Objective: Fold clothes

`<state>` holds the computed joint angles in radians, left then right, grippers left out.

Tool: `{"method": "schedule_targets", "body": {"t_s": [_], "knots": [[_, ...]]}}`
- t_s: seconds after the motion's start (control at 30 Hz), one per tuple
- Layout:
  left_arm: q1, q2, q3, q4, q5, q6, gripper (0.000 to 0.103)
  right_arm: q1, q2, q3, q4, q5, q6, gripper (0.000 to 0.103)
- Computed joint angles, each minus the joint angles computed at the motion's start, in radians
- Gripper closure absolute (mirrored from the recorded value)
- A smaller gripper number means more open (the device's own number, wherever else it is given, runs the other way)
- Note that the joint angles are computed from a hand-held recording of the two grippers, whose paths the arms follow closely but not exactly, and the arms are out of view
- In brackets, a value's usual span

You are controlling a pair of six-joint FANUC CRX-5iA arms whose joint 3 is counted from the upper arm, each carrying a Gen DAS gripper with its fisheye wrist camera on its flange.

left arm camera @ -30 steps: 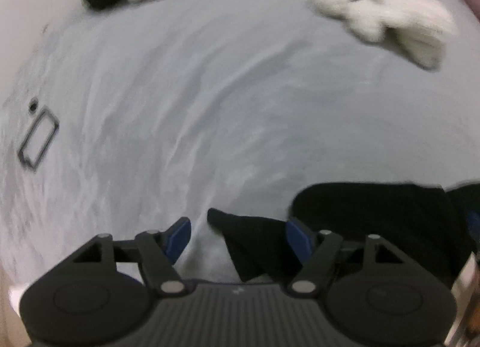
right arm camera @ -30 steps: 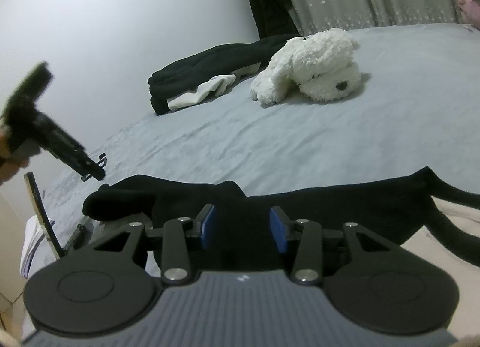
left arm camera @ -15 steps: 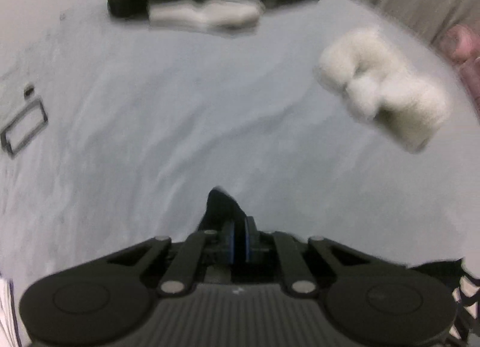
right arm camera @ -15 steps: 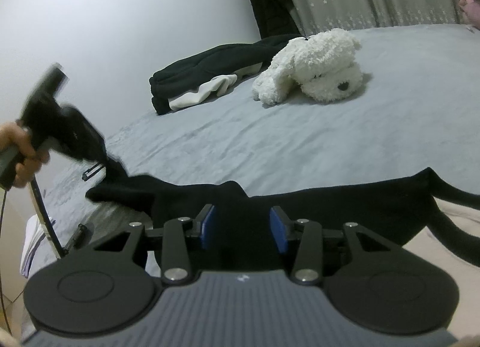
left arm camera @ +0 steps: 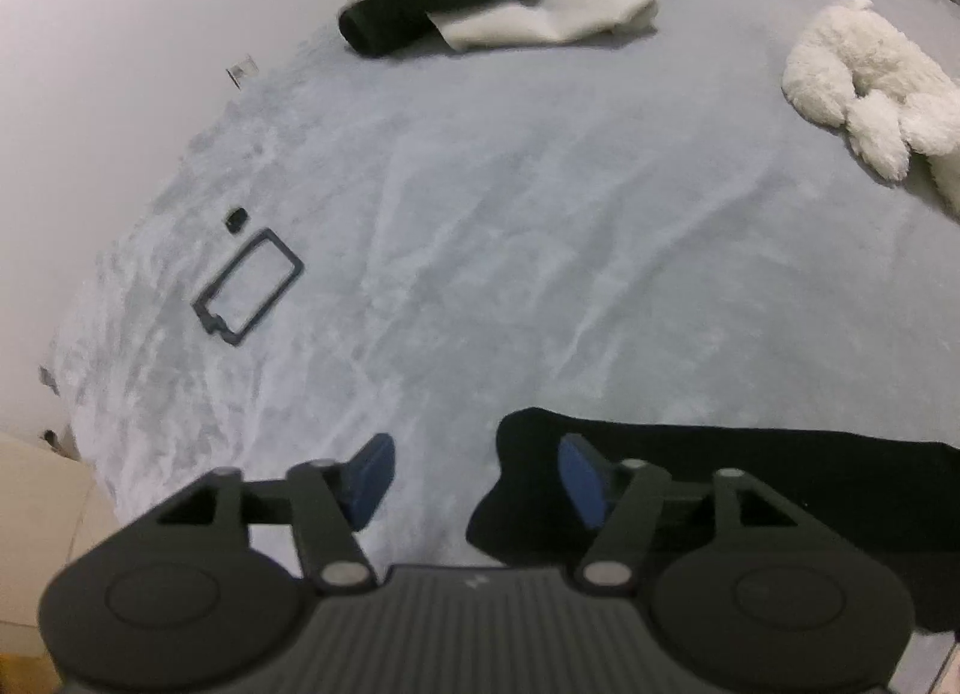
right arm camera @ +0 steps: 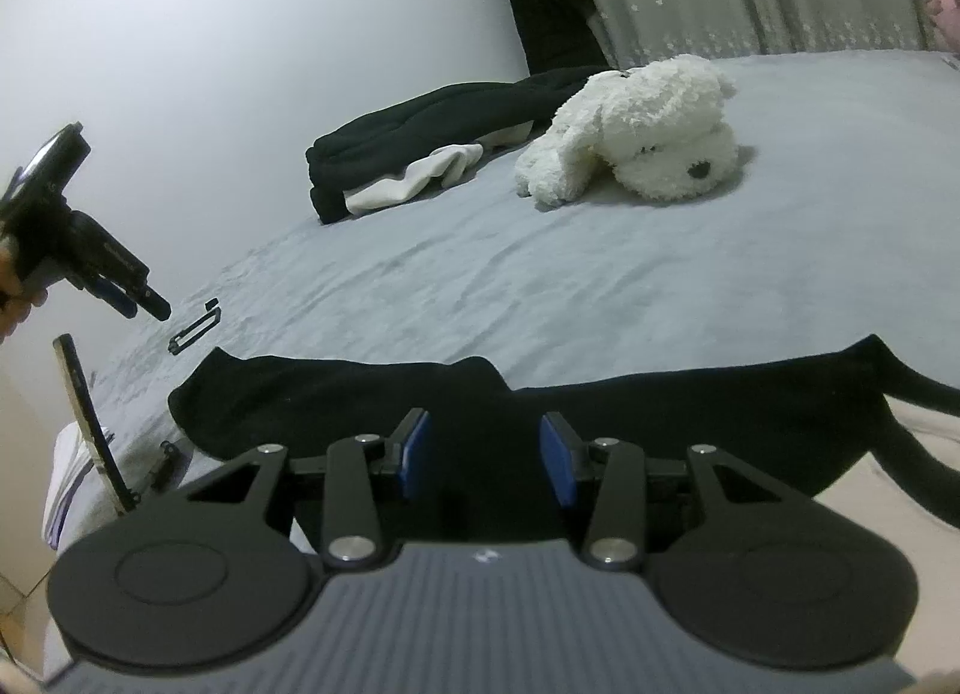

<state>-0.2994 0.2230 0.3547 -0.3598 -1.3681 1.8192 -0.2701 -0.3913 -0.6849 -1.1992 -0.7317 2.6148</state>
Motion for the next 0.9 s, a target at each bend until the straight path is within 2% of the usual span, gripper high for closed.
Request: {"method": "schedule_targets", "body": {"t_s": [0.07,0.23,0.37,0.43,0.5,0.63,0.9], "knots": [[0.038,0.016,-0.004,0.070,0.020,-0.057,0.032,0.004,-0.002,-0.001,0.004,0.005,-0.005,0.057],[0.127,0.056,-0.022,0.231,0.038,-0.195,0.032,0.017,0.001,0.000,0.013,0.015,-0.011,0.057],[0.185,0.062,-0.076,0.324,0.088,-0.230,0.033,0.044,0.000,-0.002,0.040,0.043,-0.033,0.057],[0.222,0.058,-0.105,0.392,0.109,-0.244,0.039,0.059,-0.003,-0.005,0.056,0.062,-0.049,0.057],[0.268,0.054,-0.138,0.490,0.121,-0.265,0.039,0.069,-0.005,-0.008,0.066,0.077,-0.062,0.057],[0.310,0.080,-0.147,0.588,0.095,-0.292,0.039,0.098,-0.010,-0.014,0.088,0.104,-0.084,0.057],[0.287,0.122,-0.138,0.550,0.090,-0.375,0.039,0.130,-0.011,-0.017,0.114,0.130,-0.105,0.054]]}}
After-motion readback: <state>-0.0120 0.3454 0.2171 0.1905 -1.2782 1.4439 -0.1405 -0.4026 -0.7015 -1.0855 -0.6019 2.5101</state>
